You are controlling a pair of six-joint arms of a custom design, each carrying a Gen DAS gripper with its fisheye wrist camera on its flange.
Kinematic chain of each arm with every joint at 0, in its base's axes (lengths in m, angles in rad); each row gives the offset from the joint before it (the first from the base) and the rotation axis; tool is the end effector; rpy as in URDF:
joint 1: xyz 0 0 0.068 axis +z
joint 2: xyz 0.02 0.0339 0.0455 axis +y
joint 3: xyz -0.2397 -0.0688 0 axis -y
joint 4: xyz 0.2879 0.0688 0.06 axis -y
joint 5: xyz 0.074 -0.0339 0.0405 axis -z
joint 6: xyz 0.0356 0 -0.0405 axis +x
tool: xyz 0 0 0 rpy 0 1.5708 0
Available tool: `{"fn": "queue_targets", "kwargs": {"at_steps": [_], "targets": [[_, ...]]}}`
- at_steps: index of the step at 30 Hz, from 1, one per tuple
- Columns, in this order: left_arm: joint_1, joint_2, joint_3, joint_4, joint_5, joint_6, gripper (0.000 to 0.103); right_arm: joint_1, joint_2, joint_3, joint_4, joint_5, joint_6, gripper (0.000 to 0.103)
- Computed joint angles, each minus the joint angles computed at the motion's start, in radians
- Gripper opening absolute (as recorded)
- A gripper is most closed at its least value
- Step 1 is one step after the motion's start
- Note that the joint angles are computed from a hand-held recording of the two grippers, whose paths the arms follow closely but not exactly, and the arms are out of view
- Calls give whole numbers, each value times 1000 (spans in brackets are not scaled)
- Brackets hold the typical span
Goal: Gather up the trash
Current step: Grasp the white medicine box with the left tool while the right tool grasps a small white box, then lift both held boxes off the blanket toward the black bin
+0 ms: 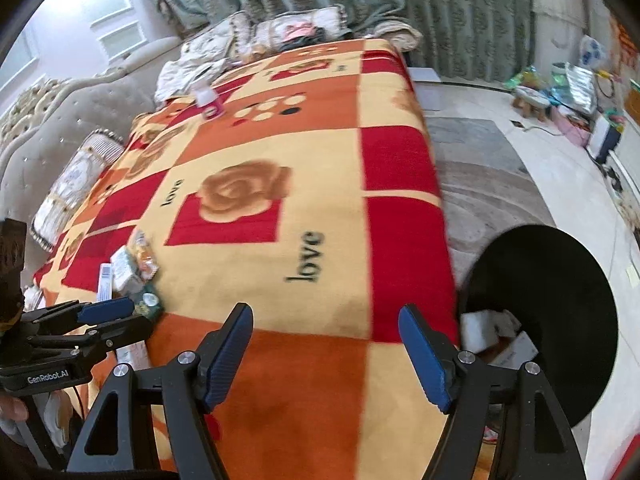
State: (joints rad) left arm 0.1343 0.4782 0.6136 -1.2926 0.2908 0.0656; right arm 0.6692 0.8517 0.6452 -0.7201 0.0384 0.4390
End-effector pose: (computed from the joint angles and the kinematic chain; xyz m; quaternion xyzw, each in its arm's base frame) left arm 0.1280 0.0070 0.2231 -0.0035 0.9688 -0.1208 0.2163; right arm 0.1750 0.1366 0.2059 -0.1029 0.9428 0.1510 0.2787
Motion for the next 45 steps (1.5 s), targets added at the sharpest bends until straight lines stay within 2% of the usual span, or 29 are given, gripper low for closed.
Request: {"fn": "queue_targets", "kwargs": {"at_steps": [3,6,12,15,21,28,32,34,36,40,42,43,45], "targets": [[281,18,13,-82,80,230,55,53,58,37,27,8,9,73],[552,67,36,-135,122,460,55,98,116,70,56,11,18,74],[897,203,102,-203,181,757,55,188,251,142,122,-5,35,74],[972,235,119,-225,183,840,55,226,316,186,150,-27,35,74],[985,221,87,-235,176,867,55,295,452,287,182,-44,7,75],[816,131,-12,-129,126,701,55,315,521,340,188,-51,0,75],[812,181,-14,-74,133,669,54,318,550,364,203,-73,-6,75],[839,220,10,-59,134,681,44,326,577,383,224,-90,-22,75],[887,262,43,-52,149,712,44,337,613,408,240,-96,-39,74],[966,332,92,-40,176,752,44,365,720,489,267,-103,-83,62],[993,366,110,-37,183,763,44,383,788,548,260,-90,-113,59],[1000,375,113,-35,184,768,44,389,823,579,255,-83,-130,53],[1011,387,113,-31,184,775,44,400,897,649,225,-64,-161,49]]}}
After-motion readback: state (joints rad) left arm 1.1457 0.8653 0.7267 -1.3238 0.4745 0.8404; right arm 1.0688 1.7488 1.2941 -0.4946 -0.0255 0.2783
